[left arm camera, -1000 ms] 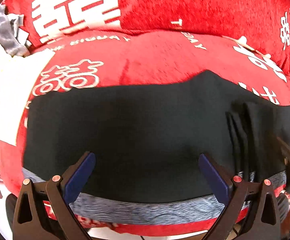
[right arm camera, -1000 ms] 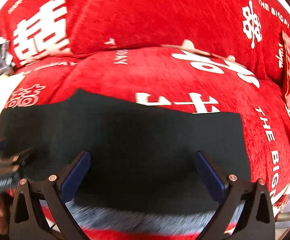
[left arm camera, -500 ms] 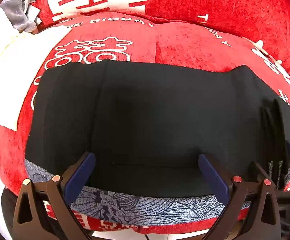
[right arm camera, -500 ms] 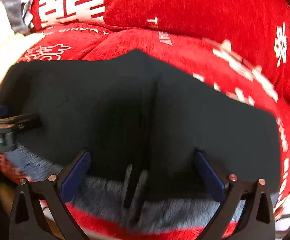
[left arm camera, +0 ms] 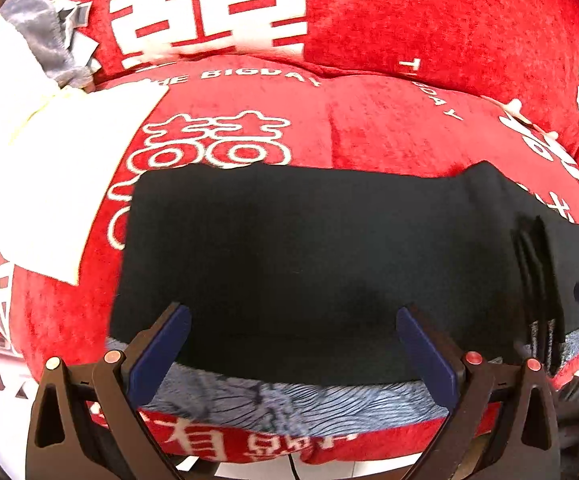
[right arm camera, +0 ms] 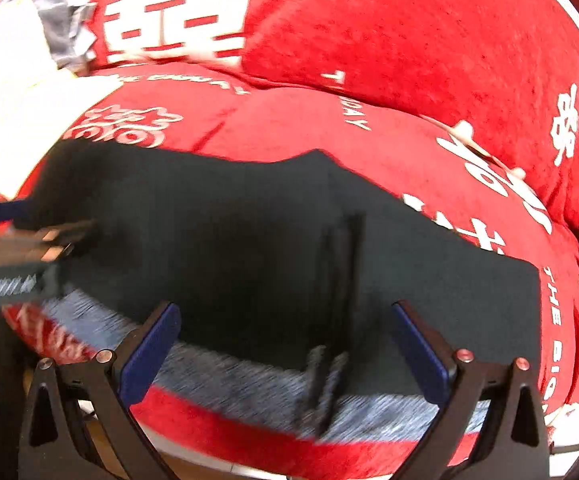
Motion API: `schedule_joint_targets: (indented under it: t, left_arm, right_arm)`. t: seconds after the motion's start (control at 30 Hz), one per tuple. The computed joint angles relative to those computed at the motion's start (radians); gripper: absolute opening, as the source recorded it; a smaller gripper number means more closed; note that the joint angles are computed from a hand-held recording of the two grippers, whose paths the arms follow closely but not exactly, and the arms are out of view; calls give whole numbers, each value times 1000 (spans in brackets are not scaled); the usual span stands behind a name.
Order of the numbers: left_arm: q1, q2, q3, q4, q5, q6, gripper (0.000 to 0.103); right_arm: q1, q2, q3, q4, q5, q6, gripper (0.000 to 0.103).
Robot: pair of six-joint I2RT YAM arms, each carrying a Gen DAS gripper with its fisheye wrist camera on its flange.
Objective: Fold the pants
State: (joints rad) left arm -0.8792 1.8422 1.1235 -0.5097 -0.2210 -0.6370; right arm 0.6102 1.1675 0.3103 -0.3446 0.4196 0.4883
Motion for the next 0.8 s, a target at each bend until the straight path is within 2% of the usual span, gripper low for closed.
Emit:
schedule_joint_targets:
  t: [0.07, 0.17, 0.27, 0.37, 0.4, 0.8]
  left_arm:
    - [18, 0, -25, 14, 12, 4, 103]
    - [46, 45, -37, 24, 24, 7, 103]
    - [27, 70, -30, 24, -23, 11, 103]
    - [29, 90, -17, 23, -26, 15, 103]
    - [36, 94, -14, 26, -22, 18, 103]
    - [57, 139, 32, 31, -41, 53, 103]
  right_arm:
    - [84, 44, 4, 14, 18, 36, 103]
    - [119, 158, 11, 96, 3, 32, 103]
    - [59, 239, 3, 198, -61, -15, 103]
    - [-64, 312, -12, 315, -186, -84, 103]
    - [-71, 303, -21, 338, -188, -92, 103]
    - [-157, 415, 76, 383, -206, -172, 103]
